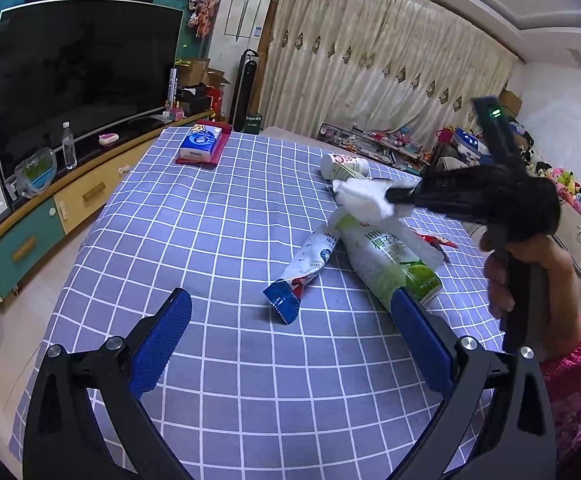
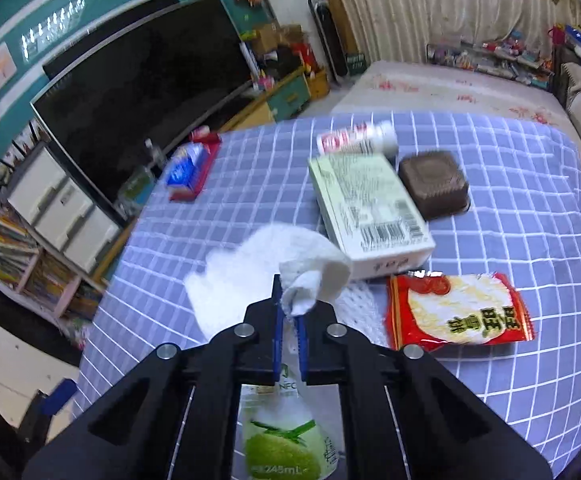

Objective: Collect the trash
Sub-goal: 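Grasp the white tissue with the right gripper, then carry the white tissue into the bin with the right gripper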

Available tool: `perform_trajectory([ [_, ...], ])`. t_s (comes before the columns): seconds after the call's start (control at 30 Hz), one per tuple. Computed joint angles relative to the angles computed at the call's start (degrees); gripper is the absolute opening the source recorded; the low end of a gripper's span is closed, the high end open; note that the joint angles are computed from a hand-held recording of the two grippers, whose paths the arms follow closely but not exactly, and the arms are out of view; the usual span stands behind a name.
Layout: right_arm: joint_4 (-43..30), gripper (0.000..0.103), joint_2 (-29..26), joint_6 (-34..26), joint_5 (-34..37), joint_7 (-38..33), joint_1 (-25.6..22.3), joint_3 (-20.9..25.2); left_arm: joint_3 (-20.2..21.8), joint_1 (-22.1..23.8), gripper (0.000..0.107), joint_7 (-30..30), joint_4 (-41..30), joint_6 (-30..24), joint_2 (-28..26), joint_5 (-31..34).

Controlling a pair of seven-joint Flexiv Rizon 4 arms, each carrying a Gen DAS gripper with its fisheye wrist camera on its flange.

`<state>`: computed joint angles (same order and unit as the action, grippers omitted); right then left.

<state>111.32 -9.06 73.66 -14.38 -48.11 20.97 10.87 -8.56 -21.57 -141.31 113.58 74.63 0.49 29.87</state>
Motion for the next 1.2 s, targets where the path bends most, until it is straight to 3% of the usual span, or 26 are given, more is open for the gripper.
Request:
perform_trajectory([
  [0.27, 6.36, 0.006, 7.53, 7.48, -15.33, 10.81, -0.59, -1.72, -0.07, 0.10, 0.098, -0.17, -0.14, -0.19, -0.14, 0.27],
  [0.5, 13.34, 0.006, 16.29, 9.72, -27.78, 21.56, -8.92, 0.70, -0.30, -0.18, 0.098, 0.06, -0.41, -0.74, -0.08, 0.56],
  [0.7, 22.07, 0.006, 25.24, 5.44, -27.19, 25.56, -18.27, 2.35, -0.33, -0.81, 0.098, 0.82, -1.00, -1.15, -1.22, -0.14],
  [0.9, 29.88, 0.007, 30.71, -0.41, -23.82, 26.81, -25.93, 0.87, -0.21, -2.26, 0.098, 1.19, -3.01, -2.79, -2.62, 0.54],
  [1.2, 35.05, 0.008, 27.53, 0.94, -24.43, 26.08, -33.94, -2.14, 0.37, -5.28, 0.098, 1.07, -7.72, -6.00, -5.66, 1.28],
])
